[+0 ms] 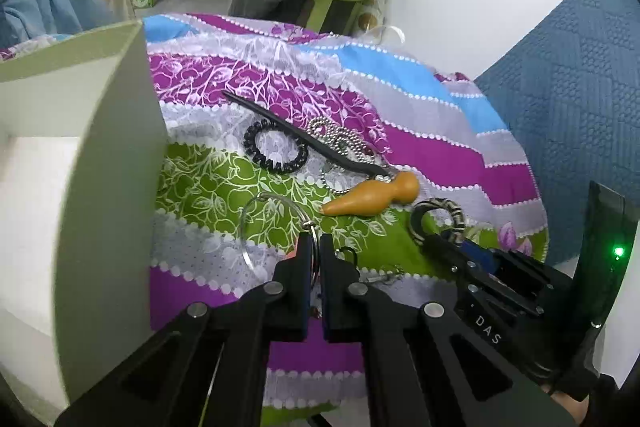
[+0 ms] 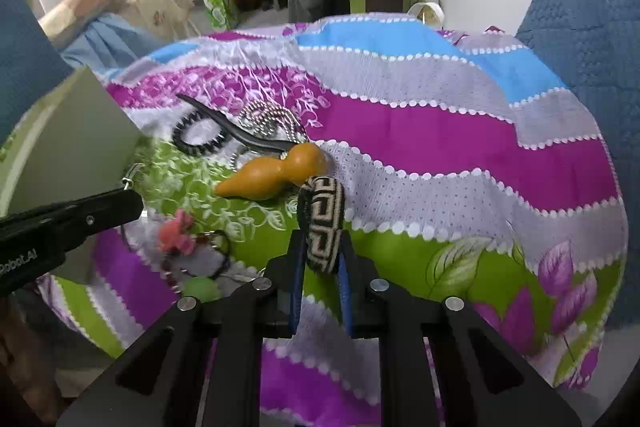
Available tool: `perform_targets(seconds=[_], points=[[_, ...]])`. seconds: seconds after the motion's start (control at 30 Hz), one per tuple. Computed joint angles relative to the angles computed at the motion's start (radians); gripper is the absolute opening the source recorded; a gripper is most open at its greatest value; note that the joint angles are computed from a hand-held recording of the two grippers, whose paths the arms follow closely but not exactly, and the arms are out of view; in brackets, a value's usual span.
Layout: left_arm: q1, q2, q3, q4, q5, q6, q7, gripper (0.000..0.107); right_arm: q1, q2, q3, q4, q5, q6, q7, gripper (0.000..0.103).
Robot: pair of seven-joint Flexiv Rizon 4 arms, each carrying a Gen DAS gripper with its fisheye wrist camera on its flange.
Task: Organize jewelry
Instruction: 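Grasp the green crochet charm with left tool while right tool grasps patterned bangle, then lift both held items and carry them over the white box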
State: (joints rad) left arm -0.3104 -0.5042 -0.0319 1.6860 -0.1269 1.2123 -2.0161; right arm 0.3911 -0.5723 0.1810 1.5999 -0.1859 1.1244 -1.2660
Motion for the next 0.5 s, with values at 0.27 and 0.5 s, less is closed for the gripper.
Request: perform_targets(seconds=[0.27,0.5], points=[[-0.027,0.064,0.025,0.039,0.058,0.016,-0.029,0.001,0.007,0.049,0.007,0.063,0.01,0.044,0.029,0.007],[-0.013,0.1,0.001,0.071,0.074,0.029,-0.004,0.0,0.017,0.086,-0.005,0.1,-0.003,0.08,0.082,0.007]])
